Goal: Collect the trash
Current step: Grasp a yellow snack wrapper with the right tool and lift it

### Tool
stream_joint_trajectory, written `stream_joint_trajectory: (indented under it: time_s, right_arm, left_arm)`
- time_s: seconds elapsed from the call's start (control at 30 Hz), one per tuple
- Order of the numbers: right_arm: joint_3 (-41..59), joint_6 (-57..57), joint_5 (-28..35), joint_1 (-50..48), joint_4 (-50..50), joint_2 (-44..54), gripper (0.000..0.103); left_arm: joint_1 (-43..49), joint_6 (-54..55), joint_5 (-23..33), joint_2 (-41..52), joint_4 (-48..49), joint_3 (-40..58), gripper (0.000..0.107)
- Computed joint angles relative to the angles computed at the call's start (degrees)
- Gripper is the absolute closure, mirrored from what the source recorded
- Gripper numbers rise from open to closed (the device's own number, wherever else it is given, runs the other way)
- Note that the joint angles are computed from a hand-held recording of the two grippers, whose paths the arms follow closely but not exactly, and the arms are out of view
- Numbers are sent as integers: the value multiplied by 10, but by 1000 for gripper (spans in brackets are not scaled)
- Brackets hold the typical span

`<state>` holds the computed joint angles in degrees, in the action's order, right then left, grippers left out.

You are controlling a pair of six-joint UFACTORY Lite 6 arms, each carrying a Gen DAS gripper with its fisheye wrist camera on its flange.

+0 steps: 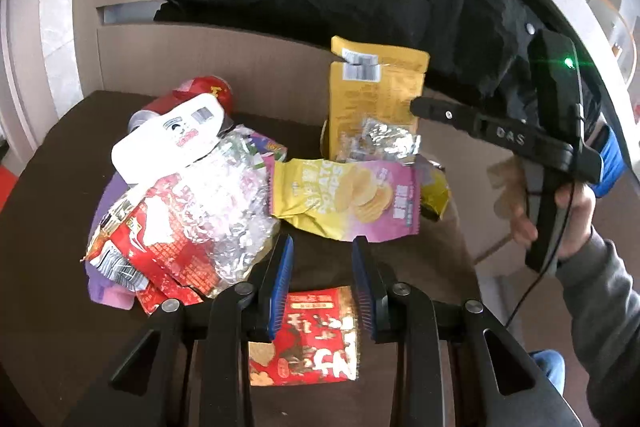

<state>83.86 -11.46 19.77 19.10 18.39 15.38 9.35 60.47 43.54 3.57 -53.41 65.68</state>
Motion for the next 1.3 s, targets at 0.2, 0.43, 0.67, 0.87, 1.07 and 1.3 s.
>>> stream_joint_trajectory:
  time_s: [0.2, 0.43, 0.67, 0.87, 1.07, 1.3]
  right_arm:
    - [61, -56, 16, -20, 59, 74, 76]
    - [-20, -95, 10, 60, 102, 9, 99]
    - [41, 134, 55, 157, -95, -24, 101]
    - [99, 224, 104, 182, -160, -48, 101]
    - [46, 318, 115, 217, -236, -90, 101]
    - [-156, 319, 65, 252, -154, -201, 96]
  left_arm:
    - [19, 4, 10, 11, -11, -8, 75]
    - [47, 13, 19, -29, -8, -47, 75]
    - [109, 19, 50, -109, 0, -103, 75]
    - [153, 28, 93, -158, 11, -136, 75]
    - [191, 48, 142, -206, 6, -168, 75]
    - [250, 81, 188, -250, 25, -203, 75]
